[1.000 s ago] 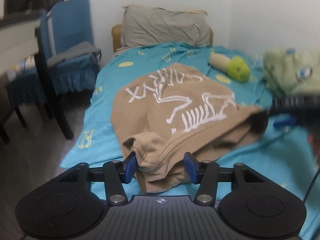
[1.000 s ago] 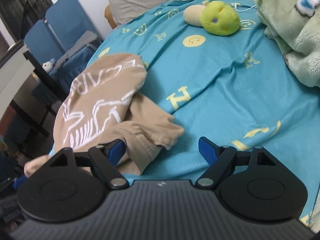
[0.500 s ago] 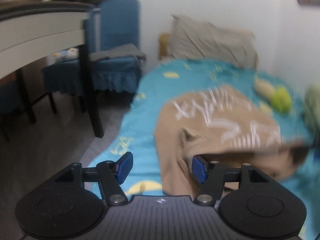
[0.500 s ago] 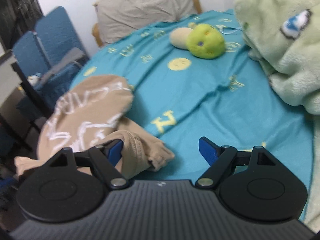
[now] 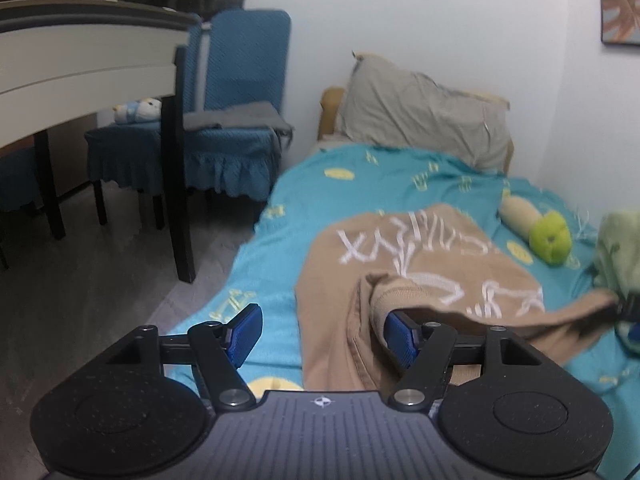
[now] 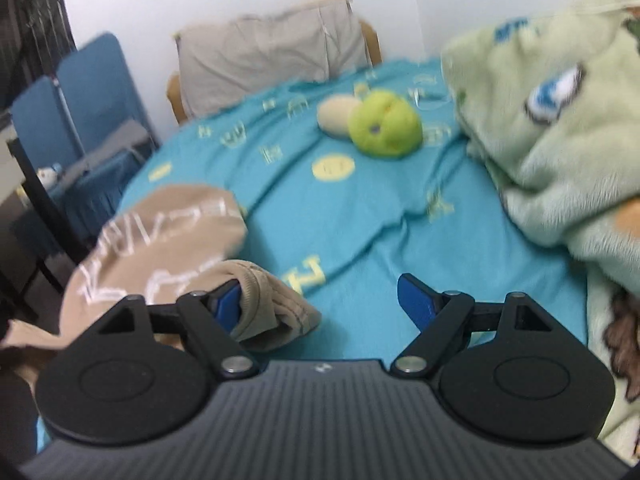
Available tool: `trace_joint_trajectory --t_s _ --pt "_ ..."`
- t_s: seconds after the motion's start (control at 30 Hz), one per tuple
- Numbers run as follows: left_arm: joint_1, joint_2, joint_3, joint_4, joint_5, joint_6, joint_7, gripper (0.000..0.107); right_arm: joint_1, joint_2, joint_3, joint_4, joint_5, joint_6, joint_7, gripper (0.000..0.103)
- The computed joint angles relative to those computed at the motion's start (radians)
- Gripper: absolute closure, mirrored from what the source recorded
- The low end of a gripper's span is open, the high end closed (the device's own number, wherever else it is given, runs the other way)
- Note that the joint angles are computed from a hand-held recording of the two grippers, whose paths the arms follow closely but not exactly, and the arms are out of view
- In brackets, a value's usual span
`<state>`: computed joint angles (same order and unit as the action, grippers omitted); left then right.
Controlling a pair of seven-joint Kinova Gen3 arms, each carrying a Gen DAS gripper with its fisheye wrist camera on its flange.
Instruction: Fold clothes
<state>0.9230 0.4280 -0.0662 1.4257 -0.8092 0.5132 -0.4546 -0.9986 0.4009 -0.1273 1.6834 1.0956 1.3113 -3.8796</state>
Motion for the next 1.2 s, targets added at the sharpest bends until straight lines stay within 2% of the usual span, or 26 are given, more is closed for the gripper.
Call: trace_joint_trajectory --t_s 0.07,0.2,0.27,0.33,0.4,0.47,0.53,0.6,0.67,0.73,0.8,0.83,0.9,0.97,1.0,1.07,1.2 --pt "-0.040 0.014 0.063 -0.013 -0.016 0.023 -0.024 0.039 0.005 -0.003 -0.003 0.005 0.007 -0.020 0.011 0.021" --pt "-0.086 0.067 0.160 -0.034 -0.171 0.070 0.027 0.038 0.021 -0.012 -0.011 0.015 0.013 -0.073 0.047 0.021" --pt "-0.116 0.084 0.196 -0.046 -0.222 0.088 0.109 0.038 0.094 -0.012 -0.085 -0.007 -0.007 -0.092 0.123 0.021" --pt "-0.096 0.097 0.158 -0.058 -0.246 0.094 0.190 0.036 0.179 0.014 -0.178 -0.047 -0.047 -0.082 0.204 0.021" --pt "-0.040 0.104 0.065 -0.066 -0.252 0.096 0.271 0.034 0.244 0.055 -0.252 -0.094 -0.095 -0.036 0.260 0.021" --pt "-0.010 0.095 0.014 -0.051 -0.268 0.081 0.353 0.031 0.264 0.061 -0.252 -0.096 -0.139 -0.029 0.251 0.021" --pt "0.031 0.085 -0.041 -0.032 -0.303 0.067 0.434 0.029 0.226 0.027 -0.178 -0.057 -0.159 -0.075 0.182 0.021" --pt "0.108 0.077 -0.133 -0.009 -0.355 0.043 0.515 0.029 0.145 0.003 -0.085 -0.034 -0.146 -0.075 0.101 0.021" --pt "0.189 0.053 -0.226 0.010 -0.387 0.029 0.597 0.029 0.052 0.004 -0.008 -0.038 -0.103 -0.011 0.019 0.021" --pt "0.274 0.032 -0.319 0.024 -0.420 0.023 0.678 0.029 -0.021 0.007 0.032 -0.054 -0.043 0.071 -0.034 0.021" --pt "0.347 -0.002 -0.394 0.038 -0.454 0.024 0.759 0.029 -0.111 0.012 0.105 -0.091 -0.002 0.152 -0.025 0.021" --pt "0.368 -0.020 -0.406 0.040 -0.495 0.040 0.800 0.029 -0.157 0.015 0.144 -0.114 0.023 0.193 -0.003 0.021" --pt "0.376 -0.051 -0.390 0.031 -0.576 0.079 0.881 0.029 -0.215 0.015 0.182 -0.159 0.083 0.274 0.040 0.021" --pt "0.367 -0.084 -0.357 0.014 -0.644 0.110 0.938 0.029 -0.228 0.002 0.161 -0.206 0.159 0.355 0.081 0.021" --pt "0.347 -0.101 -0.315 -0.003 -0.670 0.140 0.941 0.029 -0.232 -0.003 0.149 -0.232 0.200 0.394 0.106 0.021" --pt "0.336 -0.128 -0.275 -0.050 -0.681 0.182 0.905 0.029 -0.246 -0.016 0.133 -0.288 0.281 0.456 0.167 0.021" --pt "0.332 -0.171 -0.216 -0.173 -0.706 0.249 0.751 0.029 -0.276 -0.043 0.093 -0.427 0.444 0.542 0.326 0.021"
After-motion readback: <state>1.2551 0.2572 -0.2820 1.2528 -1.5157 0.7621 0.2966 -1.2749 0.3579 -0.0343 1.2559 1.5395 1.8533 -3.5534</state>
